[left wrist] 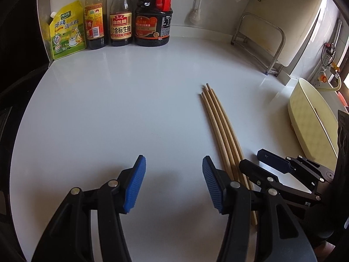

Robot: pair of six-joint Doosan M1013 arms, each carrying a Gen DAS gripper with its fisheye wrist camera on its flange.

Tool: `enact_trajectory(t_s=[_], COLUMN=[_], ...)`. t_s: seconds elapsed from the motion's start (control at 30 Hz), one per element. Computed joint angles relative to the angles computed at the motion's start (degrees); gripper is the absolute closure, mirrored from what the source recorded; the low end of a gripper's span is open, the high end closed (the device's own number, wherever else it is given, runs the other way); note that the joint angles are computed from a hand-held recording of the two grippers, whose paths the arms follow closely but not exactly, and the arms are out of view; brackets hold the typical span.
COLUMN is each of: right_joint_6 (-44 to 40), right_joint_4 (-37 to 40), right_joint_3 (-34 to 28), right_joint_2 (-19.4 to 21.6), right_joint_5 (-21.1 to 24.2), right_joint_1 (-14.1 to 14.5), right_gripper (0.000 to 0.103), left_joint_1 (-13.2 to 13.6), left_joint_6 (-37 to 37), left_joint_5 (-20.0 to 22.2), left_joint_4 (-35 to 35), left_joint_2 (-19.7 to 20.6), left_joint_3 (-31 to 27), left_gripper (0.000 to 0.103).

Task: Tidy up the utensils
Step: 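Move both open tools back over the last chopsticks on the counter, then close the right tool on a wooden chopstick on the counter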

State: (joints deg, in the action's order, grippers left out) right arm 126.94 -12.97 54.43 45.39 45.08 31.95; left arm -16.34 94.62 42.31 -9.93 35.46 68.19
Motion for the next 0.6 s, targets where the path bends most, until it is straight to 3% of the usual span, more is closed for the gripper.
enact_trajectory(t_s=[0.3,0.6], right_joint_6=[1.29,2.36], right_joint_4=[-0.15,-4.28], right_joint_3=[1.64,0.25], right_joint_2=[-0.94,-0.04], right_joint_5=[-1.50,0.85], right_joint_1=[-0.29,0.47], right_gripper=[0.064,0.064], left_joint_1=[-0.82,-0.62], left_joint_6=[1.14,-0.03], left_joint_5=[0.28,-0.02], left_joint_4=[-0.54,0.21], left_joint_2=[0.08,-0.18], left_joint_3=[0.27,0.67], left_gripper=[0.050,0.050])
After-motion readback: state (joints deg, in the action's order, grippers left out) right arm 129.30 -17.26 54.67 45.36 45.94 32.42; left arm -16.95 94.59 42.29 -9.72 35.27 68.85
